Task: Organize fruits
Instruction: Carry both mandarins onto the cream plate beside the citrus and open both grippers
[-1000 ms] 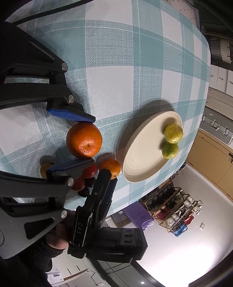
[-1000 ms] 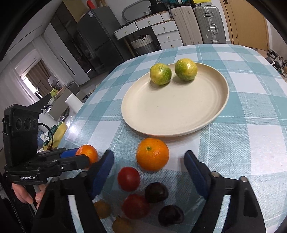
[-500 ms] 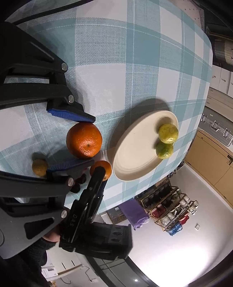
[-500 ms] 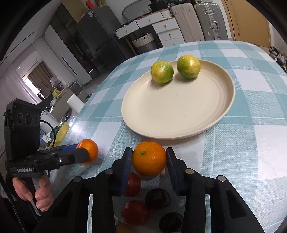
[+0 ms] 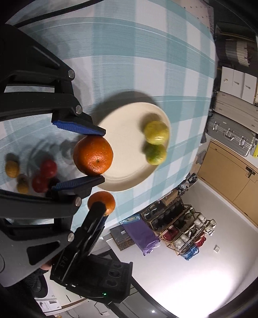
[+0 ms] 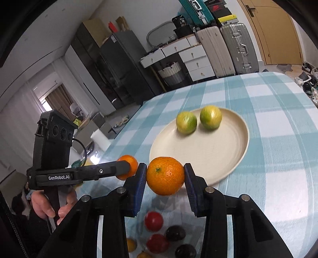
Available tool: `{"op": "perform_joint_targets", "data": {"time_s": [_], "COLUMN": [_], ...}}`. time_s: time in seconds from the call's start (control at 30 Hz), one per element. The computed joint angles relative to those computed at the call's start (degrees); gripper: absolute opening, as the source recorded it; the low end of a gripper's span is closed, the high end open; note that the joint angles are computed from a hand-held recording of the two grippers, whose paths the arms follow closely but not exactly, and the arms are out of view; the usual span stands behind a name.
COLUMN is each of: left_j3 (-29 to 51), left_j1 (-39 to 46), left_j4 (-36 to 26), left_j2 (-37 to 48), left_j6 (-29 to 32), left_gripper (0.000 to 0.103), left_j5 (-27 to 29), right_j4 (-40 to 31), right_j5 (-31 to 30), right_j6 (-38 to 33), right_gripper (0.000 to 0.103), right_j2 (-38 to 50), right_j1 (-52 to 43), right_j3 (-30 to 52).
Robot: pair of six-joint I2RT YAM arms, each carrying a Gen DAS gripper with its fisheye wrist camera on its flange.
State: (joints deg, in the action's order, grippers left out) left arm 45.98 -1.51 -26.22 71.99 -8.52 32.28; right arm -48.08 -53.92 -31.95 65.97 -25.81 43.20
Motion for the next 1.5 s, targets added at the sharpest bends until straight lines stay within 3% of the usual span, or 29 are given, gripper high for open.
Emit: {"op": "perform_joint_targets", "data": {"time_s": [0.43,0.8,1.0,1.5], "left_j3": [10.4,17.3,19.6,21.8], "left_j1": [-1.8,-1.7,-2.2,-3.1], "left_j4": [2.8,4.1,4.1,4.4], "left_j2": [13.8,24.4,27.5,30.1], "left_j6": [-2.3,-0.9,-0.3,-0.9], "left_gripper": [0.037,0.037,0.037,0.037], "left_j5": [-6.4,-8.2,-9.0,-11.0], "right_j4": [8.7,19.2,22.2,26.4], "right_j5": [3.0,11.4,13.8,16.5], "right_j6": [7.1,16.5,20.5,22.9], "right_gripper": [0.039,0.039,0.039,0.039], "right_j2": [7.7,16.9,22.3,24.2], "right_j1": [5.2,14.5,16.3,18.4], "right_j3": [5.7,9.9,11.8,11.7]}}
